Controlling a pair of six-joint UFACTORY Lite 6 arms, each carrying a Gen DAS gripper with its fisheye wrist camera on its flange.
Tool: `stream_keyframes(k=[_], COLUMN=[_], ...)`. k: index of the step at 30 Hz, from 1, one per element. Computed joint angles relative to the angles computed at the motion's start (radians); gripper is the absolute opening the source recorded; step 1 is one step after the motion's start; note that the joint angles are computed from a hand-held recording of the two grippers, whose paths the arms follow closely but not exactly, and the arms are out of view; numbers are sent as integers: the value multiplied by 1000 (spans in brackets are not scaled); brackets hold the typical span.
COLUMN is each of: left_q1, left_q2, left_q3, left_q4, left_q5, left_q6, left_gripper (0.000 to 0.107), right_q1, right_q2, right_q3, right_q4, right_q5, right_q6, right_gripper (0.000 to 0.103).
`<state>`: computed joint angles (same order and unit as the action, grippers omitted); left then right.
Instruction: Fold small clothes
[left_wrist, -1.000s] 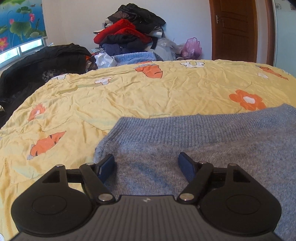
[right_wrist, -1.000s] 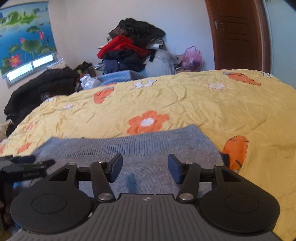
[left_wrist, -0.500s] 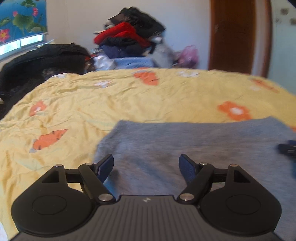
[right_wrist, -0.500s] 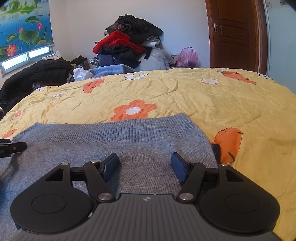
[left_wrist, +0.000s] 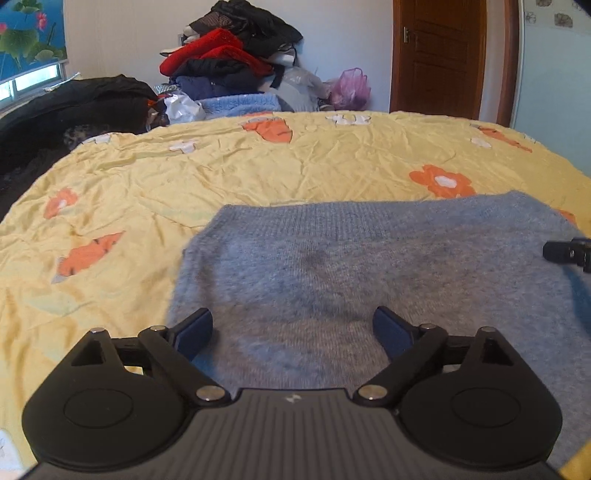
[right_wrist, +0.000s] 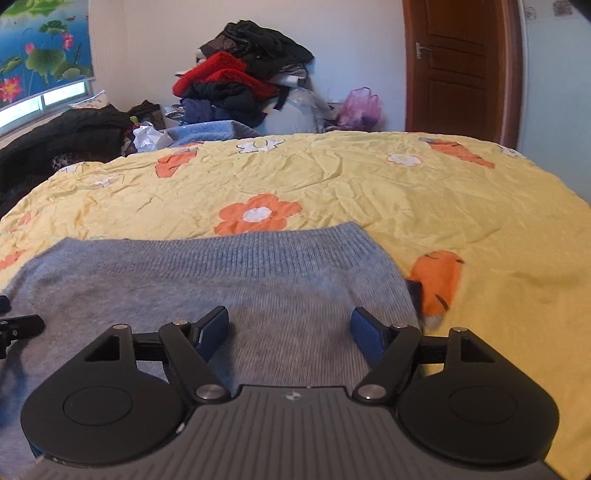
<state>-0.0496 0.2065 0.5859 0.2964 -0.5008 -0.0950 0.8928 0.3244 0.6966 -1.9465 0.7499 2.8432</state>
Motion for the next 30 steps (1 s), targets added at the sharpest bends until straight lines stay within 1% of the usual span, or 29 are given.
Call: stream_keyframes(k=[1,2,3,4,5,6,8,9,10,12,13,14,15,17,18,19,20,22,24,25,27,30], left_q1=[28,41,58,77,80,78,64,73,96,191,264,348,425,584,669,769,829,863,853,822,753,649], left_q2=[-33,-30,10,42,64,61,6,-39,-108,-258,-310,-348,-377,-396,-388,-390,-397,-376,-307,-305,-303,-320], left_q3=[-41,-55,-52,-66,-63,-50,-35,-54,-87,-182,-233,-290,-336,-383,-391,-406,-400,-355,-318,-324,-317,-320], left_q4=[80,131,167,164,151,154,166,176,222,370,454,533,611,810,915,1010,1108,1242,1252,1209,1154,1050], left_q5=[-26,-27,-50,-115,-141,-126,-29,-13,3,6,-19,-69,-89,-102,-129,-192,-223,-256,-304,-302,-277,-217], left_q6=[-54,-75,-81,-62,-57,-80,-137,-174,-251,-460,-565,-670,-774,-984,-1076,-1131,-1209,-1348,-1393,-1382,-1380,-1352], left_gripper=[94,94,95,97,100,101,99,98,99,99,99,99,99,99,99,99,99,99,99,99,99,98], right_q1=[31,57,70,79,104,113,101,92,96,141,175,210,245,293,304,309,308,303,298,292,287,295], right_q2=[-30,-45,-36,-3,36,54,22,-11,-44,-123,-158,-186,-202,-216,-213,-207,-193,-153,-122,-113,-102,-93], right_q3=[-33,-60,-65,-64,-61,-43,-15,-19,-27,-73,-97,-114,-124,-130,-124,-112,-91,-33,24,46,85,135], right_q4=[-9,-17,-7,-16,-18,9,80,100,128,153,161,174,186,181,165,149,130,107,98,83,70,101], right_q5=[7,12,-1,1,46,49,-4,-30,-41,-23,-4,14,32,40,33,22,7,-13,-33,-47,-67,-79], right_q6=[32,62,68,87,78,30,-65,-91,-105,-88,-73,-60,-42,8,33,46,48,12,-26,-31,-43,-117], right_gripper=[78,83,87,88,91,91,90,89,89,90,90,91,92,92,92,92,92,92,92,92,92,94])
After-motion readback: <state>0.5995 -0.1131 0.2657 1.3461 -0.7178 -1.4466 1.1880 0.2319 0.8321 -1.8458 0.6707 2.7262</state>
